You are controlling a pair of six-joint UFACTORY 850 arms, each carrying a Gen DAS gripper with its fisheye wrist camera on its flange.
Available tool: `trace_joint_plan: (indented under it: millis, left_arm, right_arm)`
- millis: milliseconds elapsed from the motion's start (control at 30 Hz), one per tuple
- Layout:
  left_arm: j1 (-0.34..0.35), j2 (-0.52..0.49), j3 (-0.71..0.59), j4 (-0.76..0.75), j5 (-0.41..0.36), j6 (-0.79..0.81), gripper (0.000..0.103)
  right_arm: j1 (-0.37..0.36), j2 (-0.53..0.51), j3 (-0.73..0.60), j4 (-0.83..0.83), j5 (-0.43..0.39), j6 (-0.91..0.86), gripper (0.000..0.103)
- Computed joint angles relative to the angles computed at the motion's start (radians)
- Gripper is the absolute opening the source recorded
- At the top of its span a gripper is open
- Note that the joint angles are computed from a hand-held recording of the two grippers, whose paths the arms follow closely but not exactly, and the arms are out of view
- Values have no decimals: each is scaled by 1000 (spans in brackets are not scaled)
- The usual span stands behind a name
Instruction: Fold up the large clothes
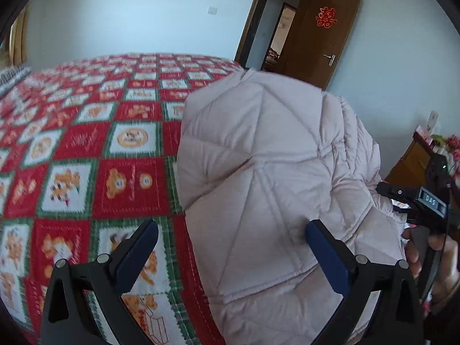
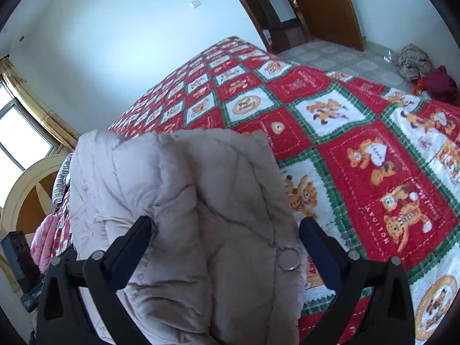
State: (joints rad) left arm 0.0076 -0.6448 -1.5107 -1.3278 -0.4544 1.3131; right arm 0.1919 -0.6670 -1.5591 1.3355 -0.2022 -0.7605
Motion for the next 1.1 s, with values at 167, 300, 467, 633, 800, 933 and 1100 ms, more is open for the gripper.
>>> trace_joint_plan:
  millis: [167,300,467,633,800,933,1100]
  left_arm:
    - [9,-76,-67,-4,-158,-71,102]
    - [2,-114,-112,-11,-221,-67,102]
    - [-24,-51,-42,-68,-171,79,91]
    - [-19,63,72,-130,-117,225,65]
    - [14,210,205,-186,-58,350,64]
    - [69,290,274,-196,-25,382,64]
    - [156,387,387,-251,17,458,64]
  right_arm:
    - [-23,-60,-52,66,-148,-50,103]
    - [-38,-84,-69,106,-256,-110,91]
    - [-48,-107,-79,206,-401,-183,51]
    - [-29,-67,-6,390,-434,-318,32]
    - [27,-46,0,449,-470,-370,29]
    - [88,-48,-30,464,-495,-381,29]
    - [182,-117,-162,392,-508,-311,28]
